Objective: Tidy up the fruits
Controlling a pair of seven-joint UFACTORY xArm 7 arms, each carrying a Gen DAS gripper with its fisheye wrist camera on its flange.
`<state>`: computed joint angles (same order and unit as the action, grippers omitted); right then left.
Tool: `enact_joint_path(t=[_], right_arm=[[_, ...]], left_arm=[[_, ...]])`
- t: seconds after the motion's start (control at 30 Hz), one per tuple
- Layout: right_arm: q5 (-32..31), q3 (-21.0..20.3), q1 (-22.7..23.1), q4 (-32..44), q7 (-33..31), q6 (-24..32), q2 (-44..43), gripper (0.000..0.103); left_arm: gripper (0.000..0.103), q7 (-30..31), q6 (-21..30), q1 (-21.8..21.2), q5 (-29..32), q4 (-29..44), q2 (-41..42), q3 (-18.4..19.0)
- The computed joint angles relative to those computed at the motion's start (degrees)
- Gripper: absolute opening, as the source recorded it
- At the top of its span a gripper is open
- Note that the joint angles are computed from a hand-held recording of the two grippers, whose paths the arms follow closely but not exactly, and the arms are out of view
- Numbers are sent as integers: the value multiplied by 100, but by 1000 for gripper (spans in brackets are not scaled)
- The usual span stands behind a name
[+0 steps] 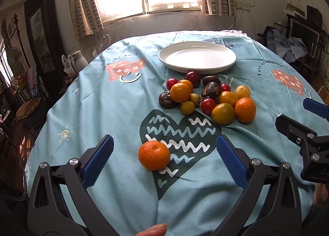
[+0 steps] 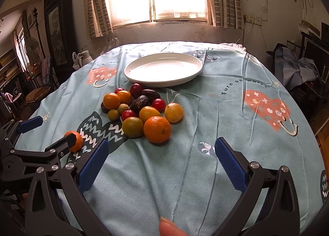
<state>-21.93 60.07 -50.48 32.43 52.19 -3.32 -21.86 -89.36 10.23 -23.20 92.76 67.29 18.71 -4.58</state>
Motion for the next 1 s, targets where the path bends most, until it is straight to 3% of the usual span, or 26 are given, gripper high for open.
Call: enact_joint_path(t=[1.0], right_arm=[[-88,-245,278,-18,74,46,-40,102]], left_arm=[[101,89,-69,-5,-184,-51,12,56]])
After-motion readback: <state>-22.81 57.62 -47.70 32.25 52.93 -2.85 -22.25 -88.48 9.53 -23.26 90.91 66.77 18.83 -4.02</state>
